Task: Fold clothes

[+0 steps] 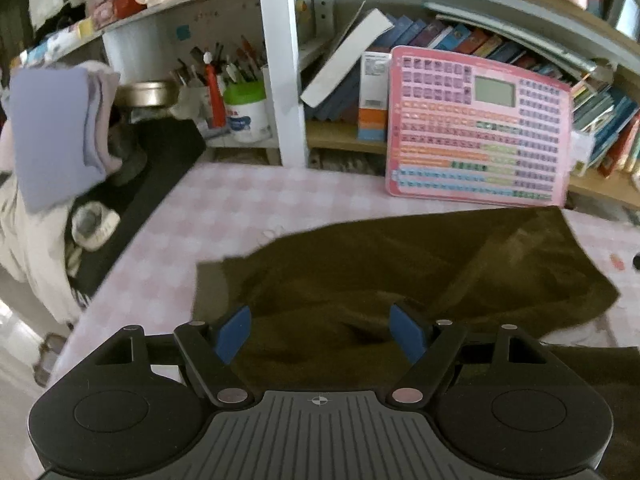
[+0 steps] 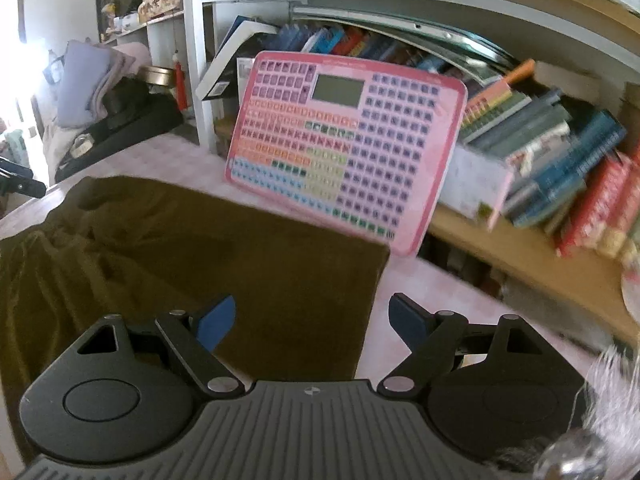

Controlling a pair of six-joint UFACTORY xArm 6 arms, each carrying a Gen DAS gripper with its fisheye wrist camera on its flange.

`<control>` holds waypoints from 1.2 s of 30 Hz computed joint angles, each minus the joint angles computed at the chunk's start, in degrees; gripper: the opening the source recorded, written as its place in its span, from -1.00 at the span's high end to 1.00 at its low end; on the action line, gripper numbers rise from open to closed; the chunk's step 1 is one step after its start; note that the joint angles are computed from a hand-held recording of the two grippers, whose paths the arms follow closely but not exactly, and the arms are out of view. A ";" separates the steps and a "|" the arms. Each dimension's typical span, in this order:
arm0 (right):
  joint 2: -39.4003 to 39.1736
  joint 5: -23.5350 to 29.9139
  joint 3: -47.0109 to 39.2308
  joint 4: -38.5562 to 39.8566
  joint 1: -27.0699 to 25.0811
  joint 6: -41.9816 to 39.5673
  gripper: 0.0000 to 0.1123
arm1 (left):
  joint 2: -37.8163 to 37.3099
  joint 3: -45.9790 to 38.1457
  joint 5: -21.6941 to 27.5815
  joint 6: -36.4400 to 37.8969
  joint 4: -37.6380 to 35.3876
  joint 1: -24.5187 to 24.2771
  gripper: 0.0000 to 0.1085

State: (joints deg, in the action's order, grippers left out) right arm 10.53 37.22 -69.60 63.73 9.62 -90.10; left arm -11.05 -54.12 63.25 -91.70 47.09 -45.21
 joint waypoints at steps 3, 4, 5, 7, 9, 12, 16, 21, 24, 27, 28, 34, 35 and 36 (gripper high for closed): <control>4.90 -0.77 -5.93 -2.10 1.41 2.48 -0.48 | -0.43 1.46 -1.69 2.79 0.13 2.83 -0.63; 6.45 -0.87 -7.79 -2.91 1.71 3.70 -0.48 | -0.52 2.05 -2.89 3.78 0.15 3.90 -0.63; 7.96 -0.95 -9.61 -3.78 1.98 5.20 -0.48 | -0.54 2.58 -4.11 4.78 0.15 4.96 -0.63; 10.96 -1.25 -13.14 -5.65 2.57 8.39 -0.48 | -0.40 3.42 -6.58 6.74 0.07 7.12 -0.63; 14.01 -1.48 -16.69 -7.71 3.09 11.35 -0.48 | -0.24 4.29 -8.97 8.54 0.23 9.20 -0.63; 18.13 -1.23 -21.42 -11.06 3.69 14.85 -0.45 | 0.31 5.08 -11.67 11.38 0.39 12.11 -0.63; 22.73 -2.18 -26.38 -15.39 5.04 18.44 -0.42 | 1.53 5.37 -13.47 15.69 0.88 15.45 -0.63; 28.33 -3.44 -32.58 -21.80 6.52 23.35 -0.29 | 1.53 7.20 -17.59 19.30 3.92 19.05 -0.59; 32.11 -2.78 -37.30 -27.82 6.63 30.64 -0.19 | 1.96 8.01 -21.43 23.06 4.44 21.59 -0.46; 36.40 -0.68 -43.16 -33.25 6.30 39.29 -0.02 | 3.62 7.84 -24.38 27.13 3.64 23.78 -0.32; 37.46 0.14 -44.67 -33.94 6.12 41.23 -0.01 | 4.28 7.68 -25.54 28.33 3.13 24.40 -0.30; 40.51 1.84 -48.70 -34.11 5.77 45.97 0.08 | 8.87 5.97 -31.60 35.85 -0.78 26.81 -0.30; 40.25 1.40 -48.15 -33.77 5.81 45.95 0.12 | 9.90 5.44 -32.20 37.88 -2.29 27.03 -0.28; 40.06 0.95 -47.77 -33.54 5.88 45.98 0.24 | 10.78 5.04 -32.57 39.42 -3.59 27.20 -0.17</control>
